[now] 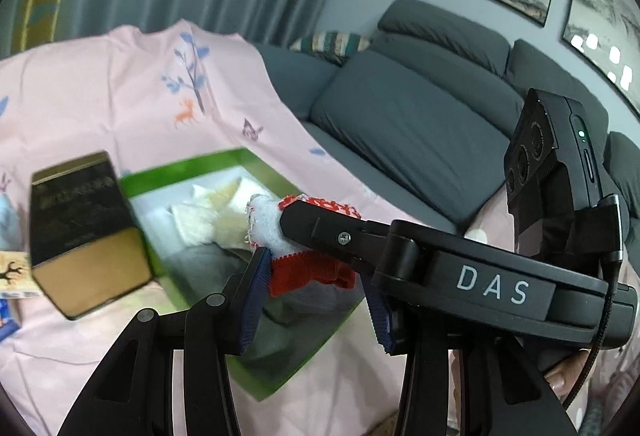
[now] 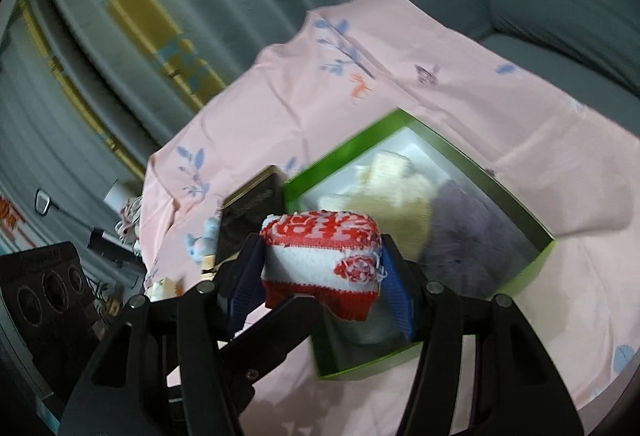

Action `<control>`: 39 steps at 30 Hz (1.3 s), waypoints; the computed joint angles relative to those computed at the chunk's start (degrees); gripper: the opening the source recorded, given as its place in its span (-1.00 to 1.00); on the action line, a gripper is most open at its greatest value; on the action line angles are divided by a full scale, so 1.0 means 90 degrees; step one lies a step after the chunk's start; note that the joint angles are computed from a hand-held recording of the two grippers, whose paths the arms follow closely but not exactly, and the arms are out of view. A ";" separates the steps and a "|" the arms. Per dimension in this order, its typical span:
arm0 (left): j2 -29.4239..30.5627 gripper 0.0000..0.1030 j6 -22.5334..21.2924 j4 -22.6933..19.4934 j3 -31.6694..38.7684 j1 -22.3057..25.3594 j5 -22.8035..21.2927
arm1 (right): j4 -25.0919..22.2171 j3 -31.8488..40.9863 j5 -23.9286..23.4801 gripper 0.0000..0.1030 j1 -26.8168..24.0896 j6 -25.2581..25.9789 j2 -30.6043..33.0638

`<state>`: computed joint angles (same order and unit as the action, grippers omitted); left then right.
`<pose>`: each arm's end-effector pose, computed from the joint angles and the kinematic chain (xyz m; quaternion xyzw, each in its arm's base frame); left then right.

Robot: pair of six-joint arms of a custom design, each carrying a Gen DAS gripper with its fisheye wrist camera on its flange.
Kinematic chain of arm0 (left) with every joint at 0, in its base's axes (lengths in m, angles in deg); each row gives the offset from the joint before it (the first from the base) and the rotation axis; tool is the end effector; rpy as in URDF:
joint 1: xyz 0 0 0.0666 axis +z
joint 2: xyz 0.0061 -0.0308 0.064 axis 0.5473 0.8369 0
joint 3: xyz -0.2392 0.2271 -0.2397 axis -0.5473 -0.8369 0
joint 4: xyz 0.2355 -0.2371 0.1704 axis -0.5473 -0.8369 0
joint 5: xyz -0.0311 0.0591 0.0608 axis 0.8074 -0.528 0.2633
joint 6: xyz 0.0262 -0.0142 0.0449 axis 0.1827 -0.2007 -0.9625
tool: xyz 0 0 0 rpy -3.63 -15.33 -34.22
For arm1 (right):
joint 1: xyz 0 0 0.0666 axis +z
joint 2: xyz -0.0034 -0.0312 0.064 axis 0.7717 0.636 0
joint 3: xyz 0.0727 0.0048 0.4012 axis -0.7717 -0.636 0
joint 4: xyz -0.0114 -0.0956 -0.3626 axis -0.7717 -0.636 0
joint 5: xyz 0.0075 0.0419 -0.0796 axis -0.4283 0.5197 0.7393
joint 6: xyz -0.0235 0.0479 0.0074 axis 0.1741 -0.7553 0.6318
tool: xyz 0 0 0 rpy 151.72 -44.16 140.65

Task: Organize soft objects
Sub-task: 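Carry the pouch into the green box and open both grippers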

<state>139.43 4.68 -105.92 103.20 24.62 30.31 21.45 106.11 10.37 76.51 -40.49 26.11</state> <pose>0.5529 -0.0996 0.4043 0.1240 0.8680 -0.2567 0.4066 0.6206 0.3090 0.4101 0.0074 0.8894 0.2856 0.3569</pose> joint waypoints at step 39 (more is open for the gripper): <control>0.0190 0.48 0.0050 -0.0499 0.0106 0.0228 -0.0231 | -0.1250 0.0903 0.1586 0.49 0.0054 -0.0385 0.0520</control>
